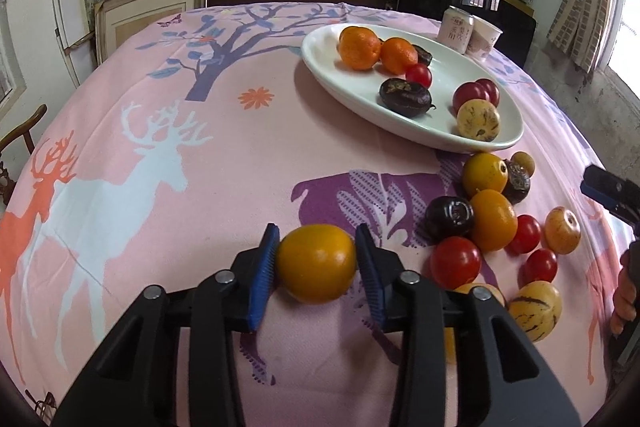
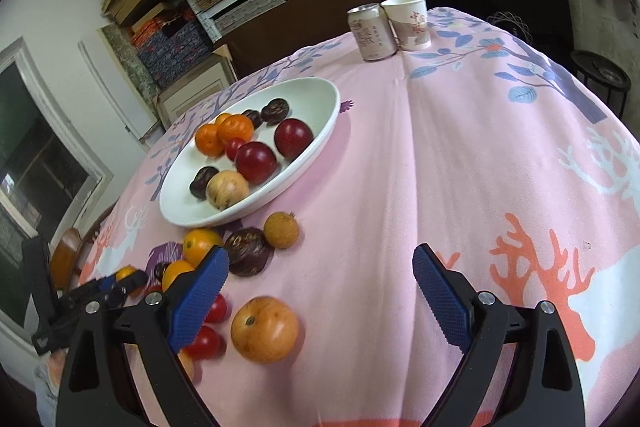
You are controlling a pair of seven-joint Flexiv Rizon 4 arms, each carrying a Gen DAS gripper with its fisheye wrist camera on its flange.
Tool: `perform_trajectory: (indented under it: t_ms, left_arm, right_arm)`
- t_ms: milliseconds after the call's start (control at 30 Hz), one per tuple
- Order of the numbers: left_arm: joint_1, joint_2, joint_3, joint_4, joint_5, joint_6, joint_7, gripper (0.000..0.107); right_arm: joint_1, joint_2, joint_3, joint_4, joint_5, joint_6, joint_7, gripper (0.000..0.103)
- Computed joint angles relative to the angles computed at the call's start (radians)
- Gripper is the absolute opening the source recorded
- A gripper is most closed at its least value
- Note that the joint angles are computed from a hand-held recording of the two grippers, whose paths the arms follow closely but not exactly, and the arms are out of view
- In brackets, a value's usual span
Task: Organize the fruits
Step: 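Grasp a yellow-orange tomato with the left tool while the right tool grasps a large orange-brown fruit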
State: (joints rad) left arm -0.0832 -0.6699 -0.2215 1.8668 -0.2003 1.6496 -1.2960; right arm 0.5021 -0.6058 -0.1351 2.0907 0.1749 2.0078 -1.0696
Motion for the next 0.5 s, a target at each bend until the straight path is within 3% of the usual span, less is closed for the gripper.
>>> perform_trajectory:
  t_ms: [100,433,500]
  left_arm:
    - [0.006,0.002,-0.006,0.006,0.001,0.004,-0.001,0.037]
    - [0.001,0.007,-0.001,0.012,0.006,0.007,-0.006,0.037]
    - [0.003,0.007,-0.003,0.013,0.005,0.007,-0.007,0.037]
  right_arm:
    - [0.095,0.01,-0.074,0.036,0.048,0.006,-0.041,0.087]
    - [0.201,0.022,-0.146,0.048,0.01,-0.101,-0.123,0.066]
    - [0.263,0.016,-0.204,0.052,-0.008,-0.129,-0.139,0.063]
